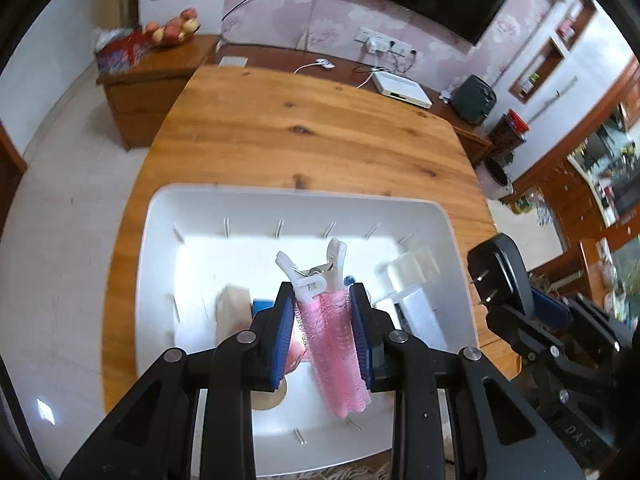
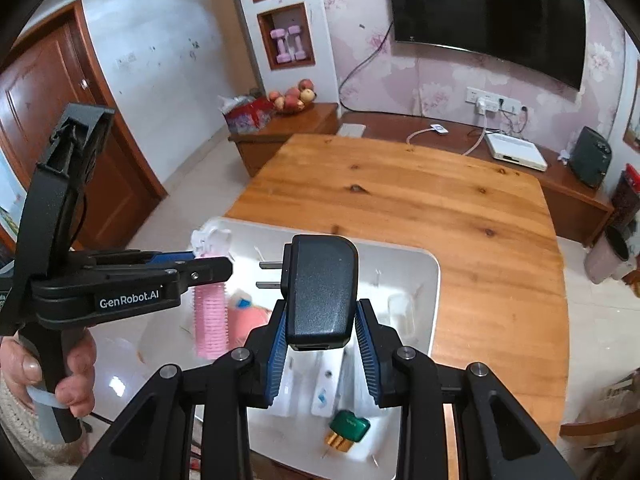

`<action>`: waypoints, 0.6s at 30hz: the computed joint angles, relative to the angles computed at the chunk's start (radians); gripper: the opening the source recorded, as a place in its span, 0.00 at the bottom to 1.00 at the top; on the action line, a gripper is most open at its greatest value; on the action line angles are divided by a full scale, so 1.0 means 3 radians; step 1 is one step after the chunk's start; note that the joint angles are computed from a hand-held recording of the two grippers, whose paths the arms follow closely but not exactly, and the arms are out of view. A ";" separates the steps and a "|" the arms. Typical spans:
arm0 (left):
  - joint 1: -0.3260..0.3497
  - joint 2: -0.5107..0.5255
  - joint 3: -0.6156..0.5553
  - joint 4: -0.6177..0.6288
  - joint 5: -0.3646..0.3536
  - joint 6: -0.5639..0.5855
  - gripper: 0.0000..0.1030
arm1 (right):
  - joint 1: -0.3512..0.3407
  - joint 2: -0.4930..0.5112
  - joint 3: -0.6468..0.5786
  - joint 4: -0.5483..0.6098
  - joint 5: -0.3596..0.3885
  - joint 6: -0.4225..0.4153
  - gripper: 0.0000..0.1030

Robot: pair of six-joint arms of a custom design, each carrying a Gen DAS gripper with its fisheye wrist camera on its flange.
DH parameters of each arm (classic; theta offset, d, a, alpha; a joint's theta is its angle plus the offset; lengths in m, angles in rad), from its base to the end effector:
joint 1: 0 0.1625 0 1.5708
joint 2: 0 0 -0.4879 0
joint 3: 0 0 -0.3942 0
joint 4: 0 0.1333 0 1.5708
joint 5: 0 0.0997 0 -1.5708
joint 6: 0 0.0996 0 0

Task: Organize rigid objects
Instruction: 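Carry the pink comb and black charger over the tray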

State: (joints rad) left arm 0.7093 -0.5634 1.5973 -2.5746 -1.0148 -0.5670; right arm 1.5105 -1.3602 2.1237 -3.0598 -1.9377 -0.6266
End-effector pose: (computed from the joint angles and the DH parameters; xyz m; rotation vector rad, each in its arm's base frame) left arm -0.4186 -0.6043 -0.0032 0.4021 2.6332 -0.4677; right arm 0.0659 -0.5280 0.3636 0.5224 -2.4174 0.7276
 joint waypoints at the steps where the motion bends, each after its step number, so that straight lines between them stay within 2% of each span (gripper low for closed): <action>1: 0.0011 0.0003 0.0030 -0.0036 -0.0022 -0.0027 0.29 | -0.0009 0.0024 0.0032 -0.0069 -0.0038 -0.0014 0.32; 5: 0.0041 0.0071 0.0049 -0.0052 -0.0083 -0.0054 0.29 | -0.0061 0.0112 0.0104 -0.0197 -0.0132 -0.0009 0.32; 14: -0.0038 0.0199 0.0068 -0.0021 0.0213 0.0124 0.29 | -0.0140 0.0294 0.0074 -0.0291 -0.0328 0.0090 0.32; 18: -0.0017 0.0226 0.0055 -0.0040 0.0196 0.0184 0.29 | -0.0146 0.0354 0.0034 -0.0276 -0.0383 0.0106 0.32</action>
